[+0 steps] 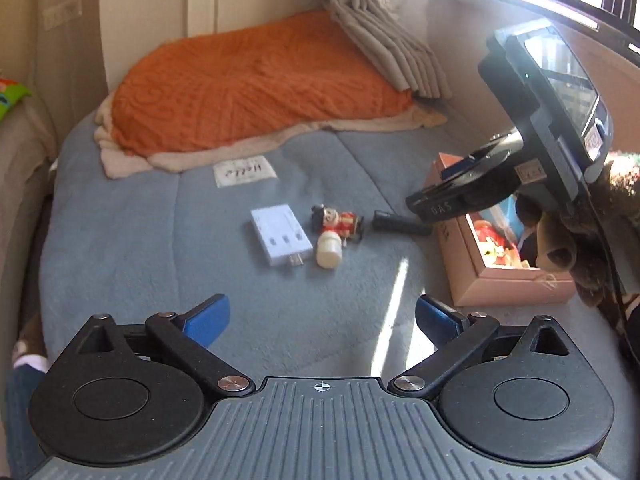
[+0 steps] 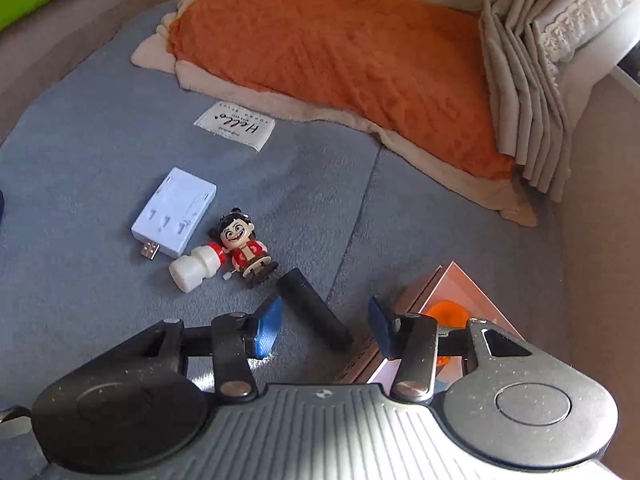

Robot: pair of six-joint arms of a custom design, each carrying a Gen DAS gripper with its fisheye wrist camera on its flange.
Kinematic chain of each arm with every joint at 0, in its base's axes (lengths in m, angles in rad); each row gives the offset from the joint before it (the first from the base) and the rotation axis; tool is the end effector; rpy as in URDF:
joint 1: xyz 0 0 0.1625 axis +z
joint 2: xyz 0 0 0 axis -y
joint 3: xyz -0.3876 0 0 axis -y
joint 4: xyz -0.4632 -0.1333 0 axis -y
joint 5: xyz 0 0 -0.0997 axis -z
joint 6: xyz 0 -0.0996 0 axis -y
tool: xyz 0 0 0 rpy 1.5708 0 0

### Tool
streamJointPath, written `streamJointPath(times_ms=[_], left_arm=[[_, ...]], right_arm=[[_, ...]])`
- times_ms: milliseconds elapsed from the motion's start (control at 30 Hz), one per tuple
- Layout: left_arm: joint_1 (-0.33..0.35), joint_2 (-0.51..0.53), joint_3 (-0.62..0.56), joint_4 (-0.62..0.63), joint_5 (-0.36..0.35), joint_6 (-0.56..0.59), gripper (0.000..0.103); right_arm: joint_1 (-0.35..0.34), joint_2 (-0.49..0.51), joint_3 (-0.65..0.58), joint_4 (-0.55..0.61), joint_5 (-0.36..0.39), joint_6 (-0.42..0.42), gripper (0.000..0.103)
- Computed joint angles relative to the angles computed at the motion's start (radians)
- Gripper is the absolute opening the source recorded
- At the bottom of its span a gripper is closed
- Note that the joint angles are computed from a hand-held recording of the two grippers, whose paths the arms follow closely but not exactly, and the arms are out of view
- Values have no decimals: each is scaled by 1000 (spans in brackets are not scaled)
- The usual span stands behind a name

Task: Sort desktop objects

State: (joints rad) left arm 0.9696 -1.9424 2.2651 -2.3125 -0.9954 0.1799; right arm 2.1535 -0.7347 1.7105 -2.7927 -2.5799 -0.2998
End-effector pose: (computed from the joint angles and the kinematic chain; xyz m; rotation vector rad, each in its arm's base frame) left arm -0.0850 -0.4554 0.3410 0.8324 2.4483 -0.6963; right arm 0.4024 -0.5215 0.0116 0.7813 -1.9962 0.4284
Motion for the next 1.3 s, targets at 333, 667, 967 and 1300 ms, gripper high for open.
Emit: streamJointPath(times_ms=[333, 667, 967, 1300], left_arm=[[82, 63, 65, -109, -23, -10, 102], [75, 108, 57, -103, 110, -74, 102], [76, 96, 60, -57, 111, -85, 102], [87, 90, 64, -60, 33, -54, 102]], right_arm=[[-51, 154, -150, 155, -88, -61, 23], [39, -209, 110, 337, 355, 269, 22], [-60, -49, -33, 171, 415, 539, 27], [-74, 37, -71, 196, 341, 474, 25]])
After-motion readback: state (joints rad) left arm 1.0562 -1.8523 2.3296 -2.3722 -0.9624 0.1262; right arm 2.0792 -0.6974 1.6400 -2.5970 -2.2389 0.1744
